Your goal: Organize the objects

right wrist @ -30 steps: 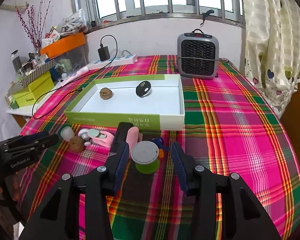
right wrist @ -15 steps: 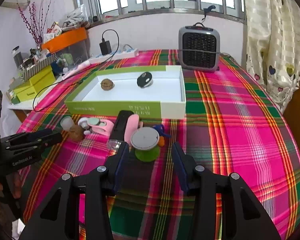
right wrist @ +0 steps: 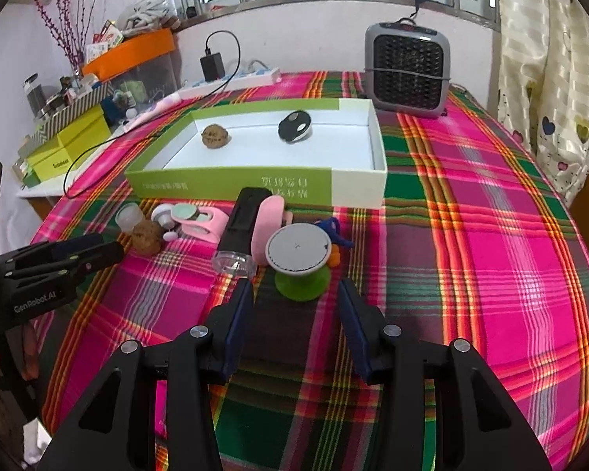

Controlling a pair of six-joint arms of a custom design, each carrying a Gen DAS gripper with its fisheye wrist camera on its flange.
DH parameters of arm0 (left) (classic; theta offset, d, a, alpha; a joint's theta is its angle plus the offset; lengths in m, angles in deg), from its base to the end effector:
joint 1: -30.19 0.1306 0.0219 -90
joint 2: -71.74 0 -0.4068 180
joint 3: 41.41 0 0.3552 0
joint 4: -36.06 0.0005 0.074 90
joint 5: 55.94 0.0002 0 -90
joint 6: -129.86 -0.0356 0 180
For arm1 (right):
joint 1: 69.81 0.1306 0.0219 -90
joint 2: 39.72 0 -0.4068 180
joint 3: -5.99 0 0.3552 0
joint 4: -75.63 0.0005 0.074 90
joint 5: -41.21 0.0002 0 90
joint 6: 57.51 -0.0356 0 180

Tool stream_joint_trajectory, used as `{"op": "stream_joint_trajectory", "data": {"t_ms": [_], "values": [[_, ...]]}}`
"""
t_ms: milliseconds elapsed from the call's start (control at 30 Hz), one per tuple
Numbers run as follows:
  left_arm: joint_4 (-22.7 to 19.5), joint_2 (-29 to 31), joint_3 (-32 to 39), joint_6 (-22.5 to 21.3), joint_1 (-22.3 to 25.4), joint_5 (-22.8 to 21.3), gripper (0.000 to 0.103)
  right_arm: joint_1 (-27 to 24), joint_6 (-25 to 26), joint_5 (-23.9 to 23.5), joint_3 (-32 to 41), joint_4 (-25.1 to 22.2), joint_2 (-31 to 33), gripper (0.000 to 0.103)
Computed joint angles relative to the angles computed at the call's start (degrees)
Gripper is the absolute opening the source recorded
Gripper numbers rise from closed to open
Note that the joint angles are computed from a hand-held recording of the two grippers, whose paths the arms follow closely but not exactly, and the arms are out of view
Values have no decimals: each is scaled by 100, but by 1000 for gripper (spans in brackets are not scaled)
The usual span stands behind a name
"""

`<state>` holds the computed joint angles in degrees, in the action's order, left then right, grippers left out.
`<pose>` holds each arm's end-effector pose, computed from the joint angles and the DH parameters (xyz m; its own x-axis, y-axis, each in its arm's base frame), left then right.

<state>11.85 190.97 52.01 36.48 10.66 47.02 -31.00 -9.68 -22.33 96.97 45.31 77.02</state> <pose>0.5721 -0.2119 0.2475 -0.6937 0.3070 -0.6515 0.5034 0.8537 -0.1337 0.4651 0.3531 0.2516 -0.7258 0.1875 -0.6618 0.1618 0.9817 0.1006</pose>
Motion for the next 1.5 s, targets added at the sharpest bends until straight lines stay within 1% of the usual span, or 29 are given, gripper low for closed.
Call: {"op": "stream_joint_trajectory", "data": {"t_ms": [133,333,733,900,1067,1500], "values": [[-18,17,30,-2,0,17,50,-30,-20,-47,137,-207,83,46],[-115,102,189,-34,-9,49,53,-70,6,-87,218,-305,138,46],[-278,290,513,-83,-41,-32,53,-149,101,-67,400,-478,236,46],[-369,389,688,-81,-35,-8,53,-189,146,-34,518,-598,306,46],[-424,465,815,-93,-48,-93,53,-208,236,-2,645,-735,374,46],[-447,480,851,-121,-74,-190,52,-237,274,-53,590,-654,344,46]]}}
